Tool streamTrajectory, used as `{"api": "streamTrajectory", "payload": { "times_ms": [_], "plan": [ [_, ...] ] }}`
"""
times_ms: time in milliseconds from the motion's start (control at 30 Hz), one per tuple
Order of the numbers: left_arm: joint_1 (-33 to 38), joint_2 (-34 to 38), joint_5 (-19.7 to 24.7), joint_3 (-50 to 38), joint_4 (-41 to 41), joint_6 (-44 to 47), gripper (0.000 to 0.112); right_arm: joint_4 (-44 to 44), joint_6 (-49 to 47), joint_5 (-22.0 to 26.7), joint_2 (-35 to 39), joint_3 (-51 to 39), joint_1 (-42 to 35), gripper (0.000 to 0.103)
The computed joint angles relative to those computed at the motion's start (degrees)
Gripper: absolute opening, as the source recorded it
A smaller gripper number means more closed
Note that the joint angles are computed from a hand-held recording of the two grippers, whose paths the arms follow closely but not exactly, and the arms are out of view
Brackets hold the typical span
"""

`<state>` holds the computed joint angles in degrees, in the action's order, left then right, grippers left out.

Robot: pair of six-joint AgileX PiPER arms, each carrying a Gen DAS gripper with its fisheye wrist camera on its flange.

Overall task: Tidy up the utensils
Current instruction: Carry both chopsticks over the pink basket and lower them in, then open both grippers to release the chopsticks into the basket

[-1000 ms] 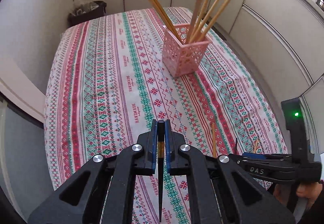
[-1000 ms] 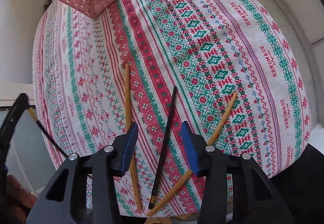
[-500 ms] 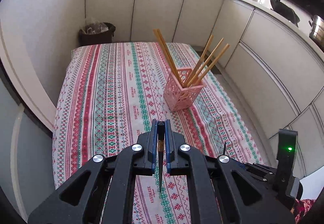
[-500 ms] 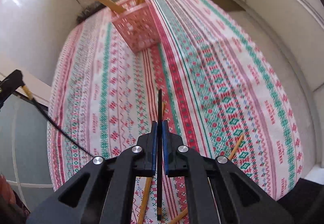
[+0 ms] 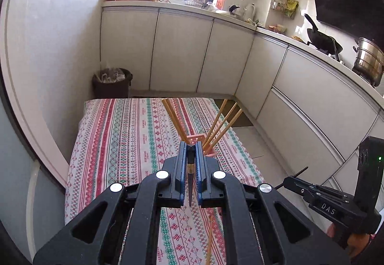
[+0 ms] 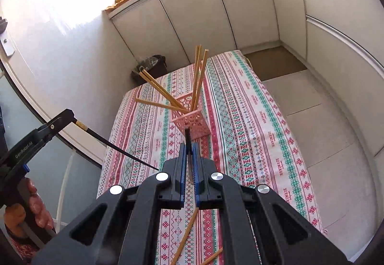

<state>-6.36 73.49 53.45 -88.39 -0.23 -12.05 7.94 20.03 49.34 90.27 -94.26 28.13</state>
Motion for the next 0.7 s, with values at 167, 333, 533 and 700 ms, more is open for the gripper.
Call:
{"api": "streamTrajectory", "payload": {
  "times_ms": [167,333,533,700],
  "plan": [
    [-1.8,7.34,4.88,-14.54,0.47,-1.05,0.006,6.99,-5.32,4.17,4.35,-11.99,-5.65,0.005],
    [-4.41,16.78,7.97,-29.95,4.32,-4.49,0.006,9.29,-7.03,7.7,10.66,-26.65,-9.31,0.005],
    [-7.11,30.56,11.08,-45.08,11.4,-6.58,0.006,10.22,-7.57,10.34,21.24,-42.52,-11.12,0.005],
    [-4.58,33.07,8.13,-37.77,6.77,-8.14,0.019,10.36,-7.09,12.62,29.84,-51.94,-10.76,0.005]
  ]
}}
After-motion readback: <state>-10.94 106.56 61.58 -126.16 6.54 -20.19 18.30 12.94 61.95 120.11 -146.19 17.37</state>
